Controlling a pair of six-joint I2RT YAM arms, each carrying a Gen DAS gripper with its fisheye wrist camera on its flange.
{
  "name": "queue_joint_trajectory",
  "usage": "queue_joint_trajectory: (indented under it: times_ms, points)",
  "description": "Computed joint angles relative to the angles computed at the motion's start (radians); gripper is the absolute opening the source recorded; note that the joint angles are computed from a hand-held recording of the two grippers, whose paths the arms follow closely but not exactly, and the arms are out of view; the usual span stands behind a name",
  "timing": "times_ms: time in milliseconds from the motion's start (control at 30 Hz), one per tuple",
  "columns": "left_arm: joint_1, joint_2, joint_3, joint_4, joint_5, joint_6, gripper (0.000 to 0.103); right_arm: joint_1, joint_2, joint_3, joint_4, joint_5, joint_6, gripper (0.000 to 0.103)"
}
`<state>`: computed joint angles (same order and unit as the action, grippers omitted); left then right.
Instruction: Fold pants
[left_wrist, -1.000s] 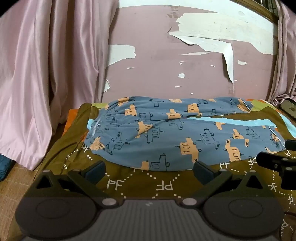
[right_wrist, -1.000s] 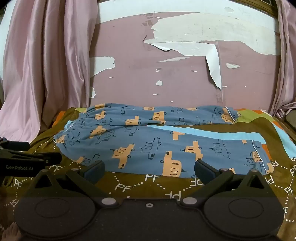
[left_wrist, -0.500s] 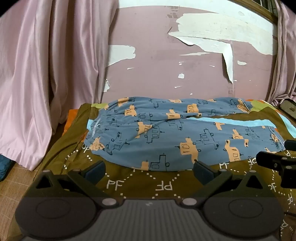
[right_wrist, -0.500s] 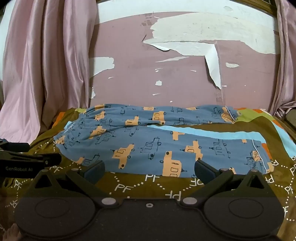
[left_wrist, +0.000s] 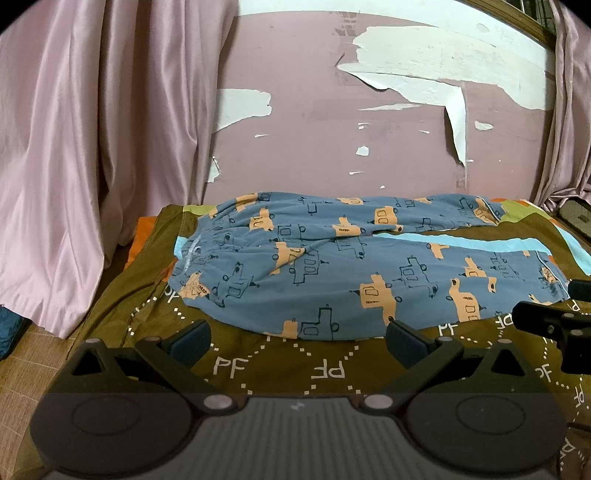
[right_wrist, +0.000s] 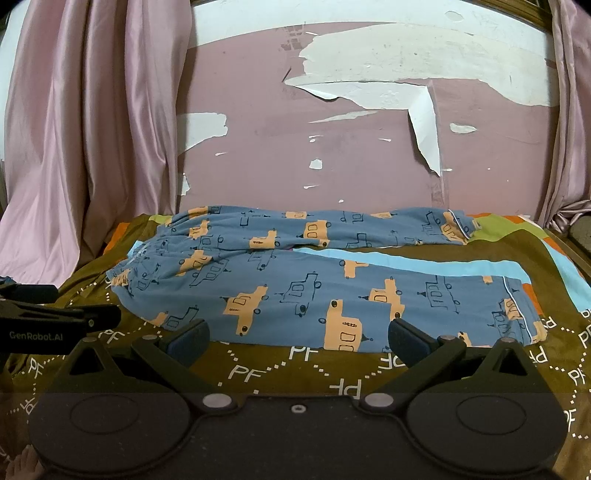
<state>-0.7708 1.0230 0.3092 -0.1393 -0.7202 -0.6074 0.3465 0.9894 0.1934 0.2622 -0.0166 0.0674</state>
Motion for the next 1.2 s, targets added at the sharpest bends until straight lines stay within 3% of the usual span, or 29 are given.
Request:
queue_joint_trajectory:
  times_ms: [1200]
  points:
    - [0.001, -0.010, -0.010, -0.002, -0.001, -0.003, 0.103, 0.002, 0.006, 0.008, -0.006, 0.002, 0.003, 0.103]
